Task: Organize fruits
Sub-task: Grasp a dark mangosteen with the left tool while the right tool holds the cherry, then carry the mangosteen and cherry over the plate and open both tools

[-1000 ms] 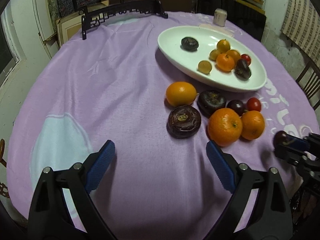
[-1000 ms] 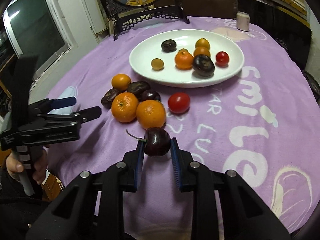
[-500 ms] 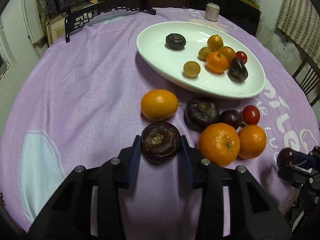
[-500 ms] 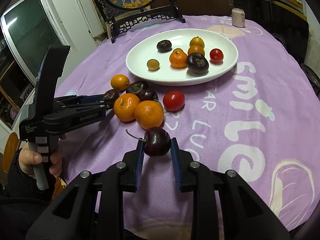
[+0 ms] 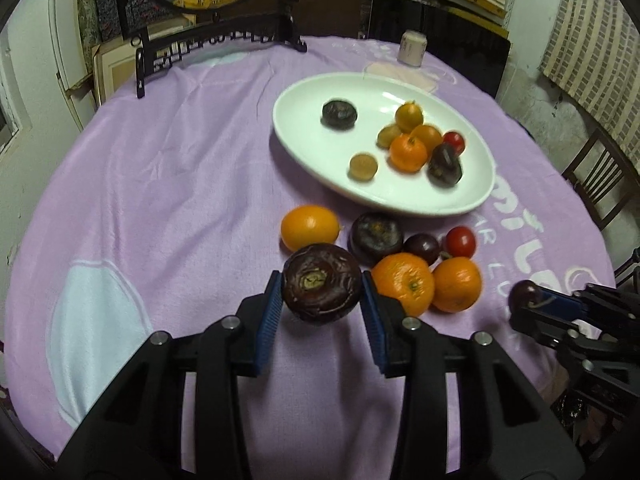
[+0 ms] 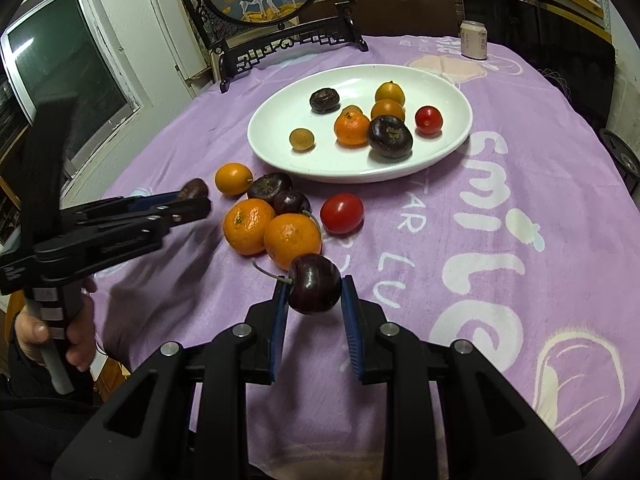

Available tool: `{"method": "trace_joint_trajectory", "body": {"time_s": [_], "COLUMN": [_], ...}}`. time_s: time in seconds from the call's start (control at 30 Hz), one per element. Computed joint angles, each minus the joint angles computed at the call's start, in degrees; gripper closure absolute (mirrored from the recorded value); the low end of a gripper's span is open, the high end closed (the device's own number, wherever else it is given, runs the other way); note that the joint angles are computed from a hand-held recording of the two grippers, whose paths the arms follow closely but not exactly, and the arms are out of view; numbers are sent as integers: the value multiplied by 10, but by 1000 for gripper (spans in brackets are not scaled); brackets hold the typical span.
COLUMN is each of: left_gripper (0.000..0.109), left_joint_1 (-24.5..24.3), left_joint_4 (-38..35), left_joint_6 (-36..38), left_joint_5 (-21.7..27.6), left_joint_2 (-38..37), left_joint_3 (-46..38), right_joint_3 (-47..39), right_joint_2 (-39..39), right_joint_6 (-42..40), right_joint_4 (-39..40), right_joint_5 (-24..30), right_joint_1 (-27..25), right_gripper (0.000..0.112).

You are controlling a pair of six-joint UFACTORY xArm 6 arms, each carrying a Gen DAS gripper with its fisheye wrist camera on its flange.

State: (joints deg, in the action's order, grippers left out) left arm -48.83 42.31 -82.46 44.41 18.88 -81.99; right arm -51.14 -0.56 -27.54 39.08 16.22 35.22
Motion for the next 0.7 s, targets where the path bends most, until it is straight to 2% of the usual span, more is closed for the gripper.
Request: {"method": "trace_joint_trajectory", "body": {"time_s": [0.13,0.27,0.37,0.5,0.63,0.7], "left_gripper": [70,70,69,69,69,69], "left_joint_1": [3,16,37,78,103,109], "left_joint_4": [9,-3,-24,-101,-160,-183], "left_joint_6": [4,42,90,184,240,260], "left_joint_5": [-3,20,35,61,98,117], "left_joint_2": [-15,5,50,158,256,294], "left_joint_3": [-1,-52,-129,-287,-426,-481], "right_joint_3": [-25,-73,-140,-245,-354,-401], "right_joint_2": [13,44,90,172,260,297], "right_joint_6": [3,4,7,77,140,155], "right_joint_4": [-10,-26,-39,-132,-222,-235], "right_joint_5": [-3,-4,6,5,37,66], "right_joint_1": [-8,-17,-26,-33,-44,-50], "right_gripper": [85,85,85,86,86,86]}}
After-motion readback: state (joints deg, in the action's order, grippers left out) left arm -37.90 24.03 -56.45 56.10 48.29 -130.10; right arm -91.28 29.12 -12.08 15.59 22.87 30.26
